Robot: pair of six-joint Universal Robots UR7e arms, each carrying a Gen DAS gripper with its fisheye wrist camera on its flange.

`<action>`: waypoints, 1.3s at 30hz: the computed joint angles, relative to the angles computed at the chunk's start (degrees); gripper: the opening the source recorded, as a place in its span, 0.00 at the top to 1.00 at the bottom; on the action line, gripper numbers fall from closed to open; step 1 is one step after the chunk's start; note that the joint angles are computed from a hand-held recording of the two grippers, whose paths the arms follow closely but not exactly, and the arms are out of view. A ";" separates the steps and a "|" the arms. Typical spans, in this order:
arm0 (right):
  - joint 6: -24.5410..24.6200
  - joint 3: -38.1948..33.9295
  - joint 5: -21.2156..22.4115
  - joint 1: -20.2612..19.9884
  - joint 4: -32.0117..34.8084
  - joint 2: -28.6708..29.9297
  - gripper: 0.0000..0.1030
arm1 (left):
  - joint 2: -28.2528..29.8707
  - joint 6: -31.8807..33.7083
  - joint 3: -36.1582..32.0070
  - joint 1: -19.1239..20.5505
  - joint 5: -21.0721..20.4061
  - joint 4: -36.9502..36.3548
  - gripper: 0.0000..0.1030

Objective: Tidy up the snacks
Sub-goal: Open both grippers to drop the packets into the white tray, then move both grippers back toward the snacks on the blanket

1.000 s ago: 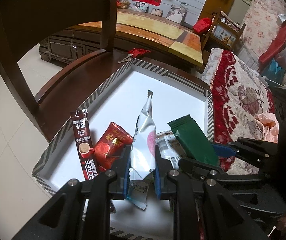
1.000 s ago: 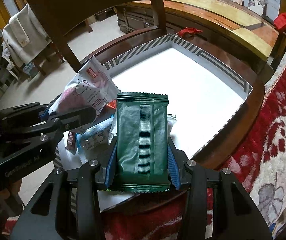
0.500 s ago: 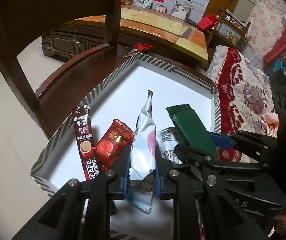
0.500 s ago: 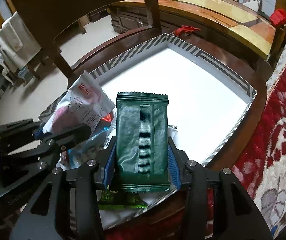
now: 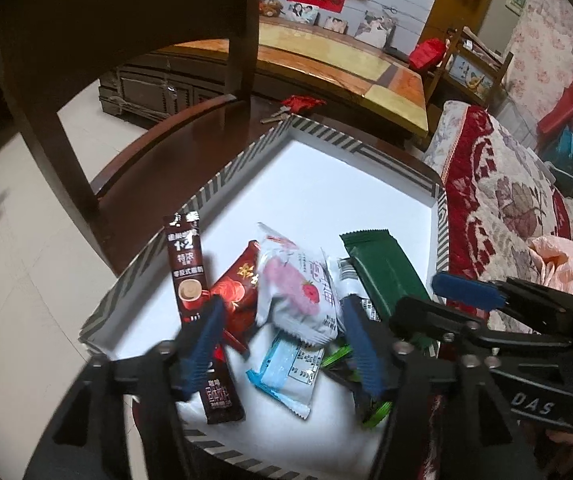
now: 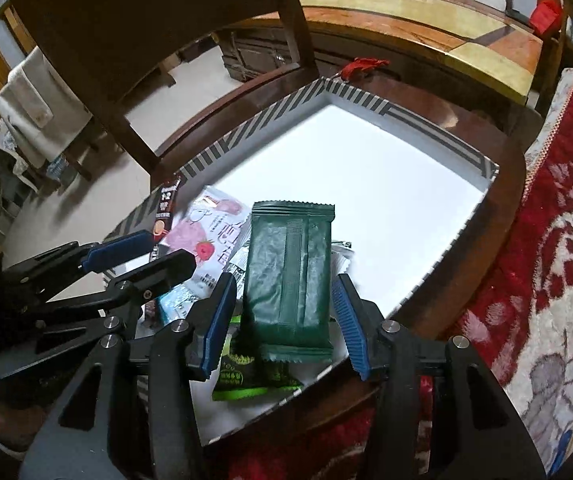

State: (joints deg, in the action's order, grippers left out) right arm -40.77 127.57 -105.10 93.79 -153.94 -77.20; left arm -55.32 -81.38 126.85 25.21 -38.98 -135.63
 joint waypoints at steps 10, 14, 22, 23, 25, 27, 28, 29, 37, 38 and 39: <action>-1.02 2.39 1.30 -1.68 0.04 -4.51 0.52 | 1.41 -3.59 -2.92 -2.20 1.64 7.96 0.21; -1.80 3.18 1.58 -2.48 -0.09 -6.17 0.52 | 2.24 -4.39 -4.16 -2.58 1.35 9.76 0.17; -4.11 4.90 2.20 -5.59 0.33 -11.36 0.52 | 5.30 -4.73 -7.67 -3.71 1.01 12.68 0.13; -4.41 5.09 2.48 -6.33 0.81 -12.37 0.52 | 5.88 -4.43 -8.25 -3.87 1.15 12.85 0.13; -5.24 5.54 2.83 -7.58 1.32 -14.16 0.52 | 7.13 -3.82 -9.47 -4.23 1.58 13.35 0.13; -6.09 5.99 2.94 -8.98 1.39 -15.82 0.52 | 8.35 -2.94 -10.53 -4.64 2.16 13.36 0.13; -6.52 6.15 3.07 -10.06 1.84 -16.94 0.52 | 9.04 -2.17 -10.95 -4.87 2.50 12.84 0.13; -6.70 6.28 3.22 -10.78 2.16 -17.78 0.52 | 9.59 -1.24 -11.30 -4.98 2.65 12.19 0.13; -8.61 6.85 5.44 -18.26 4.90 -24.77 0.51 | 15.71 7.74 -15.21 -5.85 3.08 3.79 0.11; -9.08 6.82 5.75 -19.28 5.22 -25.69 0.51 | 16.48 8.93 -15.89 -5.84 2.66 2.92 0.08; -9.44 6.85 6.02 -20.19 5.42 -26.65 0.51 | 17.37 10.25 -16.80 -5.78 2.15 2.45 0.07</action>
State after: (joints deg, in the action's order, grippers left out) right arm -50.21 134.42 -99.07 73.60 -148.52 -103.85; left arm -37.95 -71.13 110.05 19.44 -36.83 -133.18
